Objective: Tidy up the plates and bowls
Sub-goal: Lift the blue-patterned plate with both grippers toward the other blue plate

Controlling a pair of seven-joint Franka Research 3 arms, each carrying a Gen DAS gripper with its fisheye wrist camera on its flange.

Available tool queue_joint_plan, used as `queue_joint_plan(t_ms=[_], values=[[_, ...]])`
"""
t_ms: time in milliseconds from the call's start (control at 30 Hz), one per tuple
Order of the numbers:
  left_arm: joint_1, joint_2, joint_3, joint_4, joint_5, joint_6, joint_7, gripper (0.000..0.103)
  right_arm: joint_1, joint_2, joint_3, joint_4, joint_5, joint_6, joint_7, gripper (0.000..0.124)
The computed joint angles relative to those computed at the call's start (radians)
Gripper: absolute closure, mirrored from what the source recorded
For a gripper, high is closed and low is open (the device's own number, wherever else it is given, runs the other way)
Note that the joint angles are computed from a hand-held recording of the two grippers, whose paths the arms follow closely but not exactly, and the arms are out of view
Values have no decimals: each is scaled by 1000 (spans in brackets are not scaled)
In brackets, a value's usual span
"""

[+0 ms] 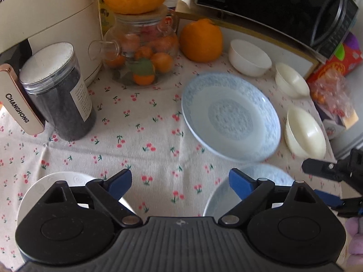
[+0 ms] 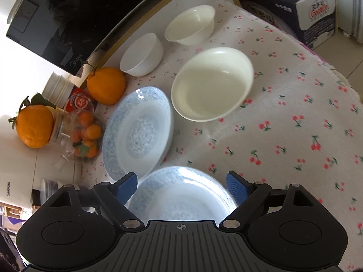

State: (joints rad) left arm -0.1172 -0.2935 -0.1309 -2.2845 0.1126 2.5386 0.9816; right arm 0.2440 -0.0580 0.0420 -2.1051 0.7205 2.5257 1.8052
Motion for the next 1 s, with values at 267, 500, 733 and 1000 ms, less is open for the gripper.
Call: queue_joint_plan(t_ms=[267, 500, 733, 1000], values=[[-11, 67, 38, -24, -99, 177, 50, 21, -4, 92, 7, 53, 197, 39, -160, 36], [-37, 138, 67, -15, -264, 322, 163, 26, -19, 160, 31, 99, 344, 69, -238, 37], [-25, 190, 52, 10, -376, 359, 209, 52, -19, 205, 59, 135, 451, 108, -329, 37], [-10, 208, 34, 5, -431, 411, 200, 69, -3, 251, 83, 165, 463, 179, -301, 50]])
